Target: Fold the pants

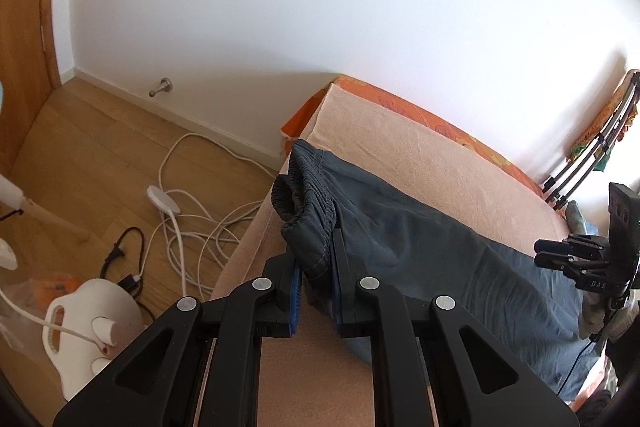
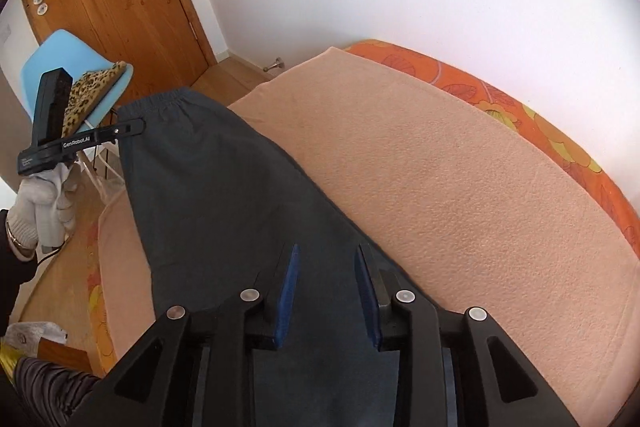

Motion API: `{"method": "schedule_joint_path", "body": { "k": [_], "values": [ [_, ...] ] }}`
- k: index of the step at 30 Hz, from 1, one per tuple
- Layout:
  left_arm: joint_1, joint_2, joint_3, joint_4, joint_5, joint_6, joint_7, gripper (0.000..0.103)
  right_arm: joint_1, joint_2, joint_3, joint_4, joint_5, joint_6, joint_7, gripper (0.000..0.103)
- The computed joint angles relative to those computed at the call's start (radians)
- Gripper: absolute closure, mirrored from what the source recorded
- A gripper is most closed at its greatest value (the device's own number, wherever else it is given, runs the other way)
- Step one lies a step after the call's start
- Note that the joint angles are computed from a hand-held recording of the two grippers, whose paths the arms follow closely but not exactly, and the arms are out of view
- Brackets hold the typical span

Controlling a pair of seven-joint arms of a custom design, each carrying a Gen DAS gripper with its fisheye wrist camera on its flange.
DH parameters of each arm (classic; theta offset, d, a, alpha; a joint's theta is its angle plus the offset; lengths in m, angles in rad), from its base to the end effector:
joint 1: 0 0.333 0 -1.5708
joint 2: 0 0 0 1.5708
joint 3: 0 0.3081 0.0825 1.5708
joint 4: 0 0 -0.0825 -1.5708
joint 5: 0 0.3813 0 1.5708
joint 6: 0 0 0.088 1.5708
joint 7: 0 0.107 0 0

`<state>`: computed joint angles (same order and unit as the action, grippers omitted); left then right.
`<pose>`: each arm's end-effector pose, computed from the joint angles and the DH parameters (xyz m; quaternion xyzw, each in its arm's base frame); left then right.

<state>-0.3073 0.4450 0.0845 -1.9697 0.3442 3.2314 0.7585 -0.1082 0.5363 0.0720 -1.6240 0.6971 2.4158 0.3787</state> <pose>0.6312 -0.1822 0.3323 -0.7140 0.5780 -0.3571 0.1691 0.7034 -0.0292 0.3329 -0.8586 0.4170 -0.0691 0.2900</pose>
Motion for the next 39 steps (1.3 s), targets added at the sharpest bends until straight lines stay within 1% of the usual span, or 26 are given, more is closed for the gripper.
{"method": "schedule_joint_path", "body": {
  "k": [1, 3, 4, 7, 8, 9, 10, 11, 12, 15, 17, 18, 20, 23, 25, 26, 28, 29, 30, 33, 35, 36, 37, 39],
  "values": [
    [-0.003, -0.006, 0.002, -0.002, 0.001, 0.001, 0.0, 0.093, 0.017, -0.008, -0.003, -0.025, -0.016, 0.023, 0.0, 0.077],
    [-0.01, -0.02, 0.005, -0.009, 0.004, 0.005, 0.001, 0.093, 0.058, 0.005, -0.017, -0.044, -0.065, 0.075, 0.032, 0.077],
    [-0.017, -0.027, 0.01, -0.012, 0.006, 0.006, 0.002, 0.093, 0.073, 0.026, -0.024, -0.029, -0.091, 0.073, 0.066, 0.077],
    [-0.082, -0.046, 0.062, -0.011, 0.032, -0.003, 0.003, 0.093, 0.108, 0.089, -0.046, 0.025, -0.169, 0.069, 0.18, 0.074],
    [-0.096, -0.05, 0.07, -0.006, 0.045, -0.006, 0.006, 0.093, 0.099, 0.081, -0.033, 0.007, -0.139, 0.093, 0.153, 0.072],
    [-0.11, -0.053, 0.076, 0.0, 0.057, -0.005, 0.008, 0.093, 0.093, 0.086, -0.029, 0.024, -0.17, 0.064, 0.191, 0.071],
    [-0.122, -0.055, 0.077, 0.011, 0.071, -0.013, 0.013, 0.093, 0.081, 0.083, -0.022, 0.031, -0.166, 0.04, 0.204, 0.071],
    [-0.142, -0.052, 0.085, 0.028, 0.089, -0.022, 0.017, 0.093, 0.055, 0.07, -0.004, 0.029, -0.138, 0.017, 0.192, 0.071],
    [-0.151, -0.047, 0.079, 0.047, 0.107, -0.029, 0.023, 0.093, 0.029, 0.054, 0.011, 0.023, -0.107, -0.006, 0.176, 0.072],
    [-0.144, -0.013, 0.007, 0.127, 0.148, -0.066, 0.061, 0.093, -0.038, 0.003, 0.023, 0.003, -0.007, -0.07, 0.139, 0.07],
    [-0.123, 0.029, -0.075, 0.197, 0.165, -0.112, 0.117, 0.093, -0.074, -0.015, 0.012, 0.011, 0.052, -0.122, 0.14, 0.069],
    [-0.122, 0.056, -0.108, 0.235, 0.176, -0.134, 0.147, 0.093, -0.095, -0.02, 0.007, 0.017, 0.085, -0.156, 0.142, 0.067],
    [-0.135, 0.117, -0.162, 0.306, 0.191, -0.17, 0.205, 0.093, -0.132, -0.017, -0.005, 0.042, 0.14, -0.225, 0.15, 0.065],
    [-0.202, 0.211, -0.182, 0.394, 0.225, -0.231, 0.266, 0.093, -0.15, -0.026, -0.032, 0.035, 0.168, -0.243, 0.151, 0.062],
    [-0.217, 0.268, -0.225, 0.438, 0.217, -0.284, 0.328, 0.093, -0.16, -0.016, -0.049, 0.04, 0.163, -0.27, 0.165, 0.062],
    [-0.246, 0.287, -0.213, 0.453, 0.23, -0.303, 0.337, 0.093, -0.166, -0.012, -0.056, 0.038, 0.157, -0.283, 0.168, 0.062],
    [-0.326, 0.3, -0.139, 0.457, 0.292, -0.309, 0.306, 0.093, -0.177, -0.003, -0.068, 0.039, 0.139, -0.317, 0.181, 0.062],
    [-0.358, 0.3, -0.102, 0.452, 0.324, -0.302, 0.274, 0.093, -0.184, 0.0, -0.07, 0.038, 0.138, -0.333, 0.184, 0.062],
    [-0.377, 0.298, -0.077, 0.449, 0.349, -0.295, 0.246, 0.093, -0.195, 0.001, -0.073, 0.038, 0.138, -0.353, 0.182, 0.062],
    [-0.386, 0.284, -0.061, 0.43, 0.394, -0.286, 0.203, 0.093, -0.209, -0.009, -0.063, 0.026, 0.162, -0.38, 0.145, 0.061],
    [-0.402, 0.279, -0.047, 0.428, 0.425, -0.288, 0.165, 0.093, -0.2, -0.001, -0.058, 0.045, 0.164, -0.397, 0.138, 0.061],
    [-0.417, 0.271, -0.036, 0.42, 0.447, -0.291, 0.14, 0.093, -0.198, 0.015, -0.054, 0.072, 0.16, -0.422, 0.137, 0.061],
    [-0.425, 0.271, -0.028, 0.421, 0.468, -0.291, 0.119, 0.093, -0.189, 0.026, -0.048, 0.092, 0.155, -0.437, 0.137, 0.061],
    [-0.444, 0.261, -0.013, 0.405, 0.513, -0.284, 0.062, 0.093, -0.154, 0.039, -0.043, 0.122, 0.121, -0.439, 0.145, 0.061]
  ]
}}
